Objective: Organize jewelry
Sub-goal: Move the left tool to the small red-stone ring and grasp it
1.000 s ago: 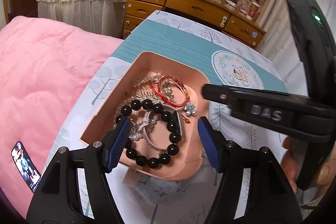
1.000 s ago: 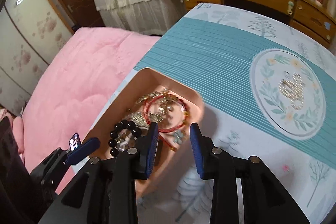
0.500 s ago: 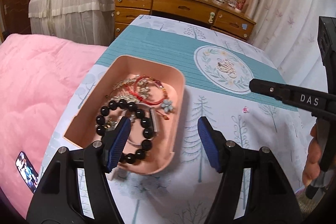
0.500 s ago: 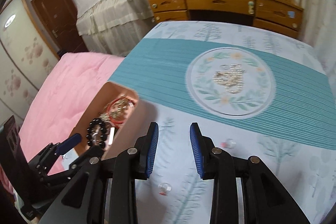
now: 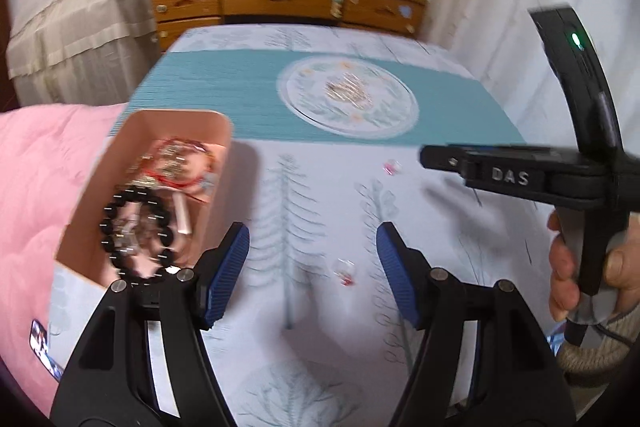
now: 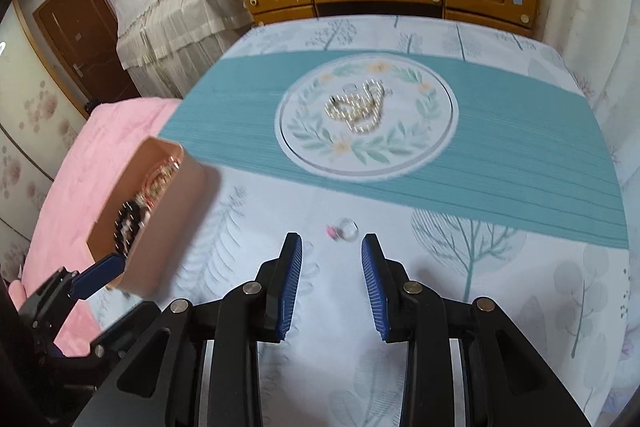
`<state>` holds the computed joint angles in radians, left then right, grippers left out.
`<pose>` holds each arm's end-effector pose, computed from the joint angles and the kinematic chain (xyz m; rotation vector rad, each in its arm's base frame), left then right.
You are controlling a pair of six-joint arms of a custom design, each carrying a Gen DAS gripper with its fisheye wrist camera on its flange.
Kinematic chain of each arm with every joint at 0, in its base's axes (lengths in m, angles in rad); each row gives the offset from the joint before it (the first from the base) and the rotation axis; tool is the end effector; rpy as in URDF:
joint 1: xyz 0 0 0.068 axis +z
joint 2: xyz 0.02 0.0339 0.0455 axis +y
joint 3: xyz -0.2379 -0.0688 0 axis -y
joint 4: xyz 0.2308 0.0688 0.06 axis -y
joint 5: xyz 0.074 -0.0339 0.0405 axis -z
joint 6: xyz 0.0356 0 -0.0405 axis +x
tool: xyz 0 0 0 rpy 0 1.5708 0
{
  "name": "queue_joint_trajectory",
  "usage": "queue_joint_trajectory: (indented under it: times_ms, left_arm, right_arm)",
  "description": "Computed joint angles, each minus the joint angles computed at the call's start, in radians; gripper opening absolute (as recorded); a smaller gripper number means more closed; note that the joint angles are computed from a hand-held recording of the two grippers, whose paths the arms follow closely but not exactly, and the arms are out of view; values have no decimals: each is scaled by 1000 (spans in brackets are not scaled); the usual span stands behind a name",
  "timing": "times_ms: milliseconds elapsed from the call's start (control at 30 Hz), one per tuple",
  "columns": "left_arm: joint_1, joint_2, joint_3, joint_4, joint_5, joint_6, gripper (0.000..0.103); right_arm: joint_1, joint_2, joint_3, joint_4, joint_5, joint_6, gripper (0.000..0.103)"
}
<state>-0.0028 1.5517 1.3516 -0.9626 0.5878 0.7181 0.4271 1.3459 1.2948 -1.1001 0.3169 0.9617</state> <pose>0.2946 -0.0206 0.2692 1.0331 2.2949 -0.5302 0.2271 0.0912 0.2951 0.7781 2.5038 0.0353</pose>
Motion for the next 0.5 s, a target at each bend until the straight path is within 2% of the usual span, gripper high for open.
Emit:
queue_joint_trajectory:
  times_ms: [233,400,500]
  left_arm:
    - [-81,-28,-135,62,-85,-18,62]
    - [-94,14,-146,82,-126,-51,41]
    - [-100,38,-143,86,-139,-67,36]
  right_arm:
    - [87,-67,-136,48,26,29,31]
    - [114,-78,-202,95,10,37,31]
    - [114,-93,-228,120,-2,34,31]
